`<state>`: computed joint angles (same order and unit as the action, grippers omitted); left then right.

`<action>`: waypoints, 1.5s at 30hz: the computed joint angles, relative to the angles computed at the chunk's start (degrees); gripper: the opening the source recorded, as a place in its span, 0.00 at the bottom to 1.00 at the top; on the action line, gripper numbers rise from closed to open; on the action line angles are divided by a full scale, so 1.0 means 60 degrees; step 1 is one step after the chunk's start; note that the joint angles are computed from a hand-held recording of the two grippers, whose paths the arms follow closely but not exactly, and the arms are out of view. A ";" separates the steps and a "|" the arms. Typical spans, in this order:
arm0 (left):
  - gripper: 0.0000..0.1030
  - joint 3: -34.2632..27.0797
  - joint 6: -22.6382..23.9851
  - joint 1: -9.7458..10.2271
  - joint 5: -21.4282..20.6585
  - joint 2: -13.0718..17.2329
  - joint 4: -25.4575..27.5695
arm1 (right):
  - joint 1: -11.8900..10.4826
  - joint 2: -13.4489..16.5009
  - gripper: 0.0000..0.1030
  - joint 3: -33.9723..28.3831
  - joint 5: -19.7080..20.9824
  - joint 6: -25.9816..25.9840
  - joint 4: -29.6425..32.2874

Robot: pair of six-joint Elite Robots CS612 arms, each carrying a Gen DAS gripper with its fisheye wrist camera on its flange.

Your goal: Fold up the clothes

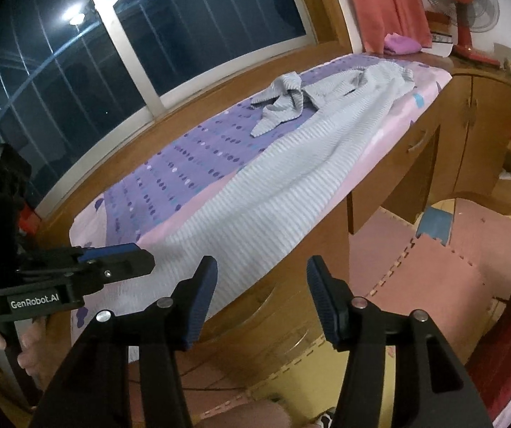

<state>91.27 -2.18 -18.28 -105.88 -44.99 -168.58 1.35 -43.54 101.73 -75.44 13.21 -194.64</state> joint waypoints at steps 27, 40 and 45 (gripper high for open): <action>0.33 -0.5338 -0.1927 -0.0090 0.1379 0.2861 0.2589 | -0.0883 0.2052 0.51 -0.4930 0.1285 -0.1751 0.3880; 0.32 -0.7884 -0.4177 -0.0043 0.1494 0.4254 0.4040 | -0.1003 0.3940 0.52 -0.9185 0.2924 -0.4508 0.7989; 0.32 -0.8636 -0.4187 0.0015 0.1848 0.4628 0.4348 | -0.0901 0.4639 0.52 -1.0577 0.2874 -0.4552 0.8803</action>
<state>39.45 -27.31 -18.18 -94.79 -17.22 -142.49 -4.06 -15.70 38.27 -58.19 -14.10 -141.81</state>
